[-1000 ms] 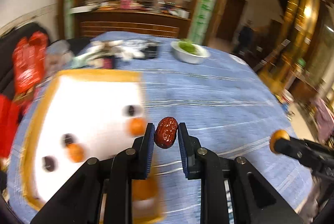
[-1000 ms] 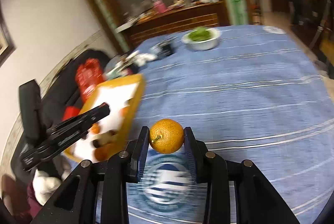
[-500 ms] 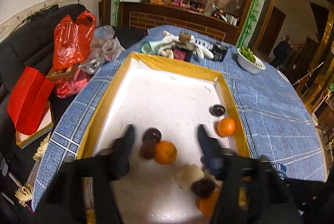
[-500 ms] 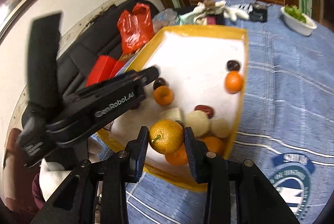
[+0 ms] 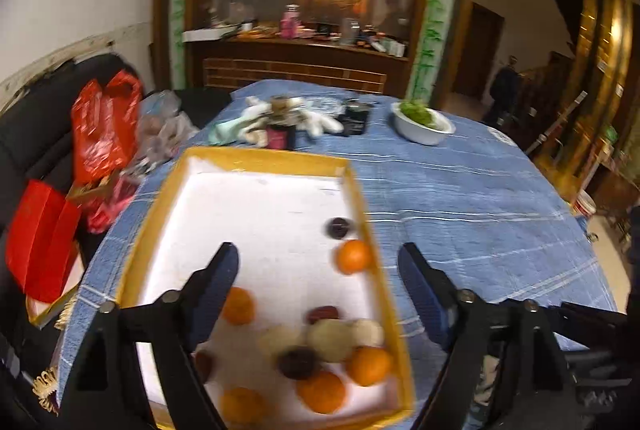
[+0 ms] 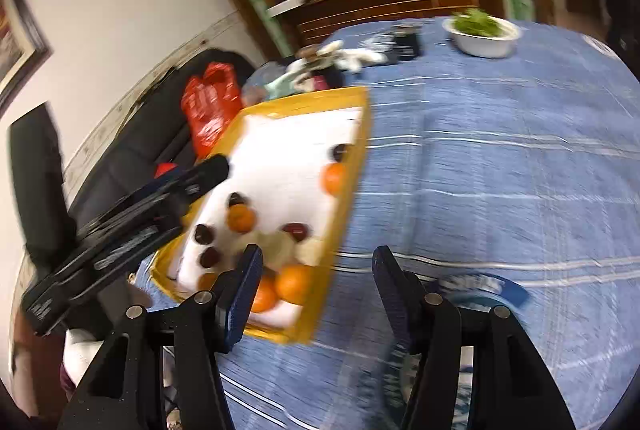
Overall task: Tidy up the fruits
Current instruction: 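Carry the orange and red date over the tray and open both grippers, then withdraw both open grippers from the tray over the empty tablecloth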
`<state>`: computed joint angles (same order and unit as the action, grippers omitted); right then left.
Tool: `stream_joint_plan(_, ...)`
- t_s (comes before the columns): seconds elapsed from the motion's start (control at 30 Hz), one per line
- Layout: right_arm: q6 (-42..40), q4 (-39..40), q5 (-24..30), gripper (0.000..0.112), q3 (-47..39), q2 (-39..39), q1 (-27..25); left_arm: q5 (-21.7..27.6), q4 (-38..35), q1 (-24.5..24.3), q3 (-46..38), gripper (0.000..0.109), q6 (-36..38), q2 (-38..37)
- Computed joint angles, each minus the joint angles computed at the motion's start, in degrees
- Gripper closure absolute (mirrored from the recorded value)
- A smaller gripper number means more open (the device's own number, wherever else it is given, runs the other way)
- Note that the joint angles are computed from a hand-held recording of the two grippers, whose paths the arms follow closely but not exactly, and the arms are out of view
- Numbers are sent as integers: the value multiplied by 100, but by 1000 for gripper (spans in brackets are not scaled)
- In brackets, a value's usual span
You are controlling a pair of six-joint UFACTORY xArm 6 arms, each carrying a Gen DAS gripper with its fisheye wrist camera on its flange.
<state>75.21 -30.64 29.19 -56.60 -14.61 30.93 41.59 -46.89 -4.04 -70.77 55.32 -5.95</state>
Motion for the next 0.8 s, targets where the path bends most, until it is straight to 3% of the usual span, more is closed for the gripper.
stream_joint_plan(0.3, 857, -268, 104, 45, 1763, -1837, -333, 414, 445, -818, 662, 23, -236, -835)
stream_joint_plan(0.37, 745, -200, 331, 45, 2144, -2321, -392, 684, 561, -1018, 677, 23, -563, -877)
stream_joint_plan(0.47, 467, -131, 1085, 45, 2574, -3030, -523, 1112, 591, -1216, 606, 23, -970, -824)
stream_joint_plan(0.53, 208, -1, 1648, 45, 2826, -3541, -736, 1077, 756, -1472, 604, 23, -1238, -768)
stream_joint_plan(0.63, -278, 287, 2067, 45, 3060, -4033, -1228, 900, 1117, -1885, 605, 22, -1767, -610)
stream_joint_plan(0.8, -824, 549, 2169, 44, 3196, -4298, -1937, 492, 1896, -2584, 598, 23, -2820, -210)
